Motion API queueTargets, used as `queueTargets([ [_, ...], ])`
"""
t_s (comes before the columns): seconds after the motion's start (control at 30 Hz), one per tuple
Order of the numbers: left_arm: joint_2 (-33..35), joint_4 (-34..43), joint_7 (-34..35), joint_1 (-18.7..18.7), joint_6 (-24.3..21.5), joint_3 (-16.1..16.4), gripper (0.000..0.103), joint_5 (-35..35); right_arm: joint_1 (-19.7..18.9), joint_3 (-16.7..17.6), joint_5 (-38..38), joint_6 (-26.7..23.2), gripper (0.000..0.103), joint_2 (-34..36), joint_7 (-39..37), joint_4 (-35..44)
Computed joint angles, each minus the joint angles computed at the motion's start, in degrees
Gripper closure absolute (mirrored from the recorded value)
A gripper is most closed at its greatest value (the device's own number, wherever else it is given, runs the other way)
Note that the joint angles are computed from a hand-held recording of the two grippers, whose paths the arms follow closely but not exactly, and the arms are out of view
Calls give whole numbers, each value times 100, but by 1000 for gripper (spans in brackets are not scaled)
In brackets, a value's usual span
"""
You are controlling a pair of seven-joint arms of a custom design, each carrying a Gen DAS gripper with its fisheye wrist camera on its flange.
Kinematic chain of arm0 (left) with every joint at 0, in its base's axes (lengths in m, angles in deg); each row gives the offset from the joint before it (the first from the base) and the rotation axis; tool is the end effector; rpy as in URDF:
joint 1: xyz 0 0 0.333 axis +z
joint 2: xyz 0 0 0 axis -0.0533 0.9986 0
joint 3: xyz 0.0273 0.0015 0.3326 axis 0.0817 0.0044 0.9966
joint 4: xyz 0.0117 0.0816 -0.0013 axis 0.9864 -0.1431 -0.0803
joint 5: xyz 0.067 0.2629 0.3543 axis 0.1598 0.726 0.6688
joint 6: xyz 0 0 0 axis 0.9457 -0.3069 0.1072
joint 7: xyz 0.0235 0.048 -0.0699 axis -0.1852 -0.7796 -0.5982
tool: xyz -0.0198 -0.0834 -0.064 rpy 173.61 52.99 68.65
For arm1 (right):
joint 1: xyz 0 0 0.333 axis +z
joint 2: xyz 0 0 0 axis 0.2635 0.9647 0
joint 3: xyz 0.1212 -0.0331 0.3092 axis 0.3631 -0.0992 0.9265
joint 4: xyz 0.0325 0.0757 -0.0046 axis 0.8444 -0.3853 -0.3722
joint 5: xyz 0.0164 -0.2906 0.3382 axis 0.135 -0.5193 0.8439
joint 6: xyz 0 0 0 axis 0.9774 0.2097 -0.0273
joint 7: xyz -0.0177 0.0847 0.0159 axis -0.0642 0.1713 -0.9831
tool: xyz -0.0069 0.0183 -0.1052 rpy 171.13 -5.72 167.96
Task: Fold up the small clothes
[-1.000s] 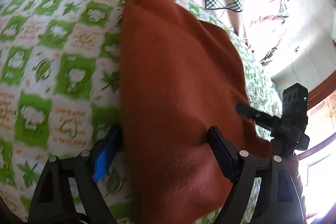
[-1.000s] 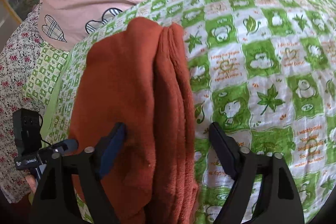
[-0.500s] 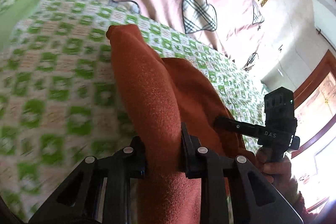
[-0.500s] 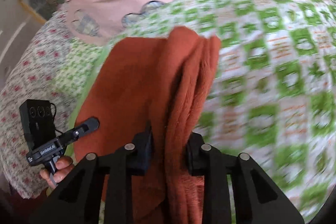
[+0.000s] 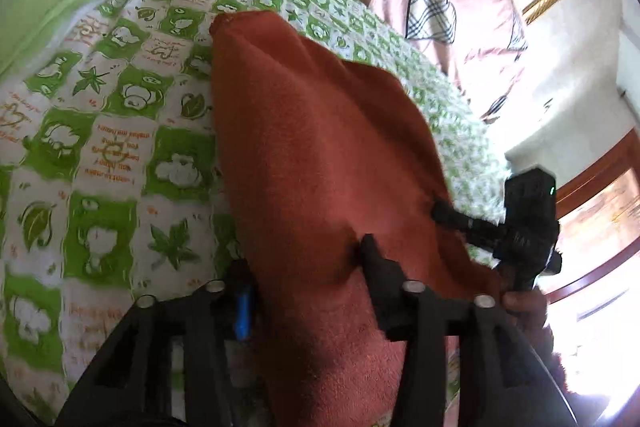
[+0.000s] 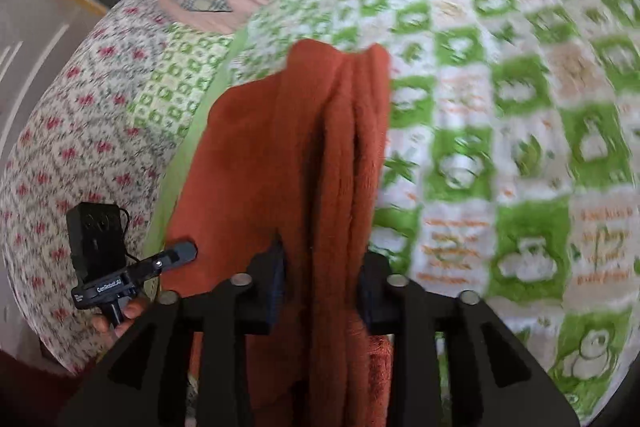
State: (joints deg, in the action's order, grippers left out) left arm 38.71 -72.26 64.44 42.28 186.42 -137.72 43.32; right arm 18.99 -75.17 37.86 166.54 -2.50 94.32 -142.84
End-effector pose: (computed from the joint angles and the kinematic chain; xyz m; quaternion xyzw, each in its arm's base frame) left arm 0.6530 -0.1464 0.2856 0.6772 -0.6052 0.4180 0.0214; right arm 0.6530 0.1030 0.2776 -0.6705 0.6035 0.0834 0.4234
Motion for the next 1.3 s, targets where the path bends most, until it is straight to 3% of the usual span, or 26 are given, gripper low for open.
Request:
queueTargets([
  [0.1, 235, 328, 48, -7, -132, 46, 49, -79, 78, 0, 104, 386, 59, -255, -130, -237],
  [0.23, 878, 1092, 381, -72, -434, -39, 47, -340, 104, -23, 848, 685, 58, -595, -638, -612],
  [0.43, 1500, 2638, 633, -833, -1083, 314, 50, -968, 228, -169, 1232, 812, 58, -842, -757, -889],
  [0.5, 1536, 2999, 659, -1094, -1137, 495, 61, -1119, 257, -203, 1293, 818, 58, -899, -801, -922],
  [0.6, 1461, 3319, 783, -1419, -1125, 764, 91, -1232, 276, -255, 1409, 786, 58, -989, -906, -970],
  [0.73, 1043, 3380, 961, -1884, -899, 1284, 95, -1206, 324, -282, 1552, 765, 58, -1076, -1095, -984],
  [0.8, 848, 3379, 941, -2087, -968, 1584, 92, -1282, 358, -281, 1582, 736, 58, -1057, -1155, -928],
  [0.9, 485, 3372, 553, -2590, -1207, 2339, 77, -1450, 418, -263, 1376, 776, 58, -956, -995, -797],
  [1.0, 72, 2821, 514, -2604, -916, 2519, 70, -1658, 428, -236, 1211, 720, 58, -875, -911, -685],
  [1.07, -339, 2290, 457, -2649, -602, 2691, 48, -1730, 436, -220, 1001, 684, 58, -770, -787, -553],
  [1.1, -553, 2038, 347, -2723, -450, 2827, 44, -1725, 428, -214, 900, 666, 58, -719, -717, -496],
  [1.13, -769, 1782, 213, -2800, -308, 2960, 43, -1699, 439, -197, 790, 693, 58, -652, -605, -420],
  [1.23, -1217, 1113, -53, -2677, -74, 2888, 40, -1577, 407, -155, 369, 536, 58, -360, -255, -69],
  [1.3, -1531, 689, -291, -2814, 23, 3028, 40, -1438, 376, -103, 167, 482, 58, -172, -87, 147],
])
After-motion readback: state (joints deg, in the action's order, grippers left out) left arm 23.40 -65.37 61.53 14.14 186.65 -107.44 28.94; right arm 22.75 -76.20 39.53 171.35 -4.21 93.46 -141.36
